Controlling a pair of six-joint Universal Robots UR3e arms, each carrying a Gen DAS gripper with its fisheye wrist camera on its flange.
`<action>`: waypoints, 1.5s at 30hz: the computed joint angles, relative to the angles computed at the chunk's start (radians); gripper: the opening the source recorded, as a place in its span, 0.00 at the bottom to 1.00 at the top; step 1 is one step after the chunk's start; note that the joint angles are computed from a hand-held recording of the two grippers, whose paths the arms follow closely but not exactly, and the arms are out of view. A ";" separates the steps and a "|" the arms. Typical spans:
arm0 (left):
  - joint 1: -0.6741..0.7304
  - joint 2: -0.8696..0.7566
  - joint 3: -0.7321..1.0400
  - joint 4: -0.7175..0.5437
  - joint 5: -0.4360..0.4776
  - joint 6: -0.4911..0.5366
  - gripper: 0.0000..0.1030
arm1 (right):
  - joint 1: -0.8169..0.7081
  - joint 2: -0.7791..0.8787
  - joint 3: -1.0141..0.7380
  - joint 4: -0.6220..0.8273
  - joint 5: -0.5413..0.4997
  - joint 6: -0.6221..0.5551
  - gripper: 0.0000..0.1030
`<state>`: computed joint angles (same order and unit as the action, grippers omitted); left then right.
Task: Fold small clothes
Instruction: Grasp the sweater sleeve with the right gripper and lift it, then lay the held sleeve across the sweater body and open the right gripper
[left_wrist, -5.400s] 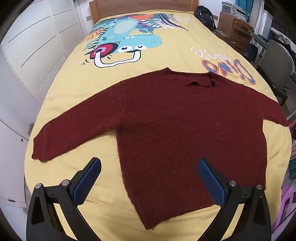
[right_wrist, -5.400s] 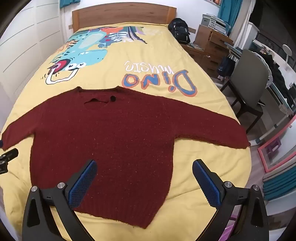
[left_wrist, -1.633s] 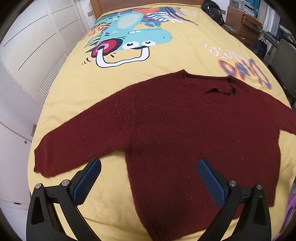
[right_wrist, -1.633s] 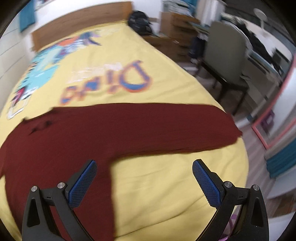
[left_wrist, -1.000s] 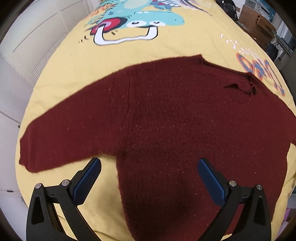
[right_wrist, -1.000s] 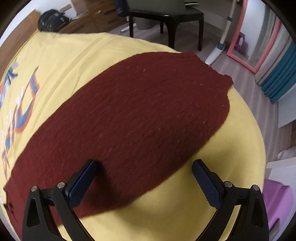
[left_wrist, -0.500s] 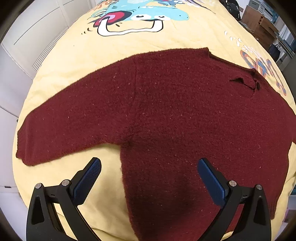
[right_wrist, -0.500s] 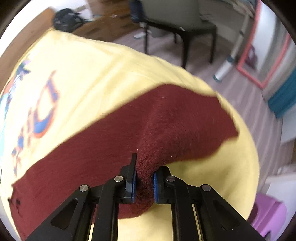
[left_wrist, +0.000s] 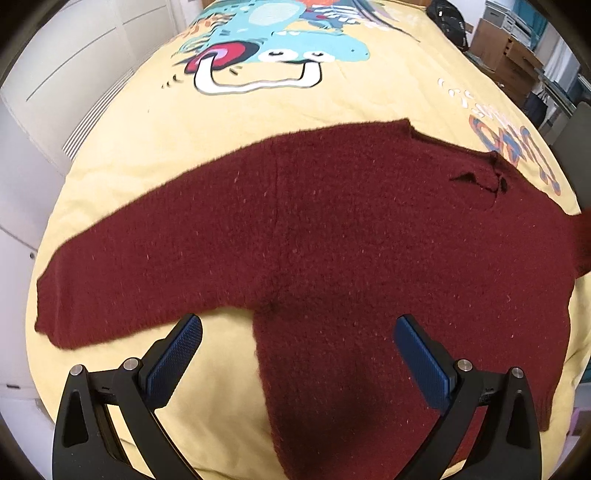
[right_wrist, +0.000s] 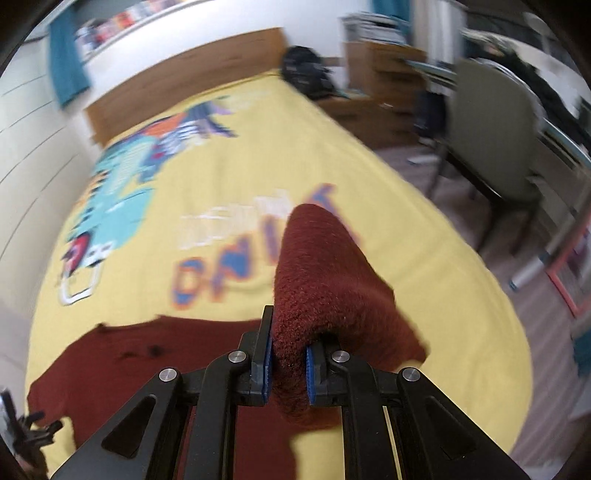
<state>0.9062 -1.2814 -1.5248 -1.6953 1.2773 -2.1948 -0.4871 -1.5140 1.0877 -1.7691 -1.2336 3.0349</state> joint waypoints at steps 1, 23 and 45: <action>-0.002 -0.009 0.014 -0.004 -0.009 -0.002 0.99 | 0.043 0.033 -0.048 0.007 -0.008 0.018 0.13; 0.006 -0.109 0.059 0.036 -0.013 -0.004 0.99 | 0.625 0.292 0.240 -0.234 -0.075 0.204 0.17; -0.106 0.019 -0.068 0.117 0.009 0.032 0.99 | 0.406 -0.102 0.666 -0.247 -0.256 0.021 0.77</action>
<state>0.8003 -1.2625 -1.5927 -1.5781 1.2860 -2.1623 -0.0807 -1.6160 1.7535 -2.0159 -1.4898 3.0555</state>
